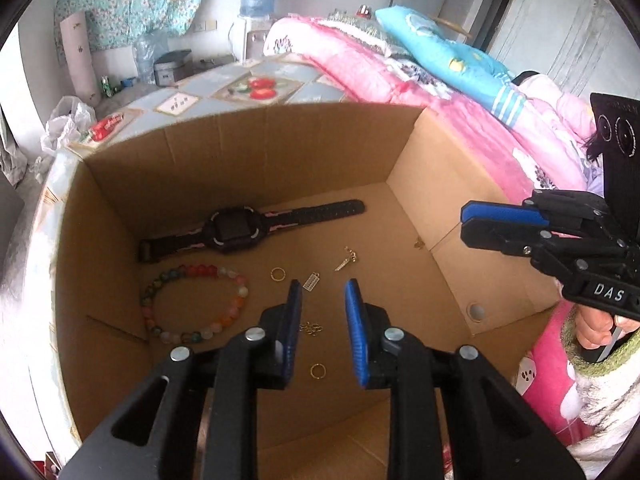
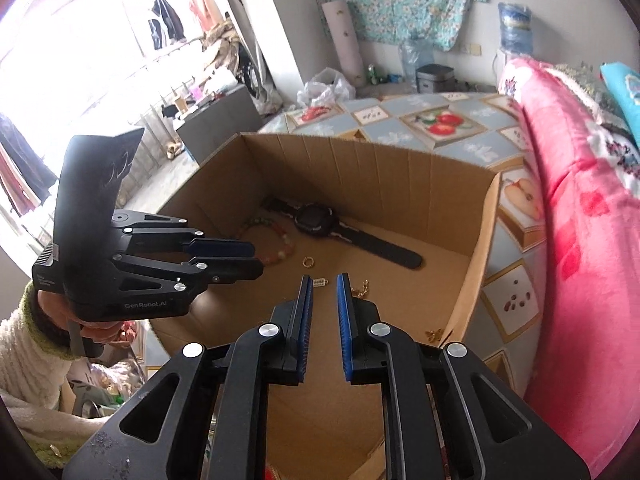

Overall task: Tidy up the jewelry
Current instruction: 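Carry the gold charm over the box and open the right gripper, then move the open right gripper back to the pink-orange bead bracelet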

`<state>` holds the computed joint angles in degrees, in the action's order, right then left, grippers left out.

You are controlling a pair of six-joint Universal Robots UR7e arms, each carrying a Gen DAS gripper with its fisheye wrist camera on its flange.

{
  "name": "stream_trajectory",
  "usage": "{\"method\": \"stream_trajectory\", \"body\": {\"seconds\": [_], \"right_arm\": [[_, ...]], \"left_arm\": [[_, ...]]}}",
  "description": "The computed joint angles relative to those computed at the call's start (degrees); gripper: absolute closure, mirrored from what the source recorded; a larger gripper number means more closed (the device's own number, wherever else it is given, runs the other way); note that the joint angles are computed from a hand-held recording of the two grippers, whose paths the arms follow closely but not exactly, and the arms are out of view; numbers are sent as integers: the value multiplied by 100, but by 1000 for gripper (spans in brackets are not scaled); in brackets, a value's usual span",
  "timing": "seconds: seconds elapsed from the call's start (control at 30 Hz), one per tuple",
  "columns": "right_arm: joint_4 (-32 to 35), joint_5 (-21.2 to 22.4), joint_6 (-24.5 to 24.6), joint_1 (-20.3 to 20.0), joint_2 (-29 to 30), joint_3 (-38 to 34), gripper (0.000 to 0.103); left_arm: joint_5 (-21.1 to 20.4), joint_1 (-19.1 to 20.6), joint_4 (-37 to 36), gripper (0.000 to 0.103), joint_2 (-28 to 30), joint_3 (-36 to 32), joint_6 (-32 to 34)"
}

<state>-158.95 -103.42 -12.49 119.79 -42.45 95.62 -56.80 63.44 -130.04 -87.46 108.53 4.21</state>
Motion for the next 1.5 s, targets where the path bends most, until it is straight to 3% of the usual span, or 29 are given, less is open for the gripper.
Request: {"method": "stream_trajectory", "body": {"seconds": [0.13, 0.3, 0.37, 0.6, 0.77, 0.87, 0.97, 1.1, 1.27, 1.5], "right_arm": [[-510, -7, -48, 123, -241, 352, 80], [-1428, 104, -94, 245, -659, 1074, 71], [-1733, 111, -110, 295, -799, 1358, 62], [-2612, -52, 191, 452, -1160, 2404, 39], [-2421, -869, 807, 557, -935, 2598, 29], [-1936, -1745, 1229, 670, -589, 2438, 26], [-1447, -2165, 1639, 658, -334, 2278, 23], [-906, -2374, 2009, 570, -126, 2079, 20], [-771, -2654, 1928, 515, 131, 1897, 13], [-392, -2594, 1900, 495, 184, 1734, 8]], "left_arm": [[126, -281, -513, 71, -468, 438, 242], [416, -746, -1131, 52, -1290, 1172, 599], [506, -934, -1160, 46, -1662, 1435, 605], [874, -1573, -615, 19, -2940, 2184, 42], [1068, -1767, 52, 9, -3345, 2653, -530], [1165, -1532, 300, 9, -3014, 2769, -1025], [1478, -1305, 295, 9, -2528, 2870, -1469], [1936, -1125, 204, 9, -1983, 2917, -1881], [1907, -896, 270, 6, -1624, 2804, -2259], [1968, -858, 272, 5, -1414, 2712, -2602]]}}
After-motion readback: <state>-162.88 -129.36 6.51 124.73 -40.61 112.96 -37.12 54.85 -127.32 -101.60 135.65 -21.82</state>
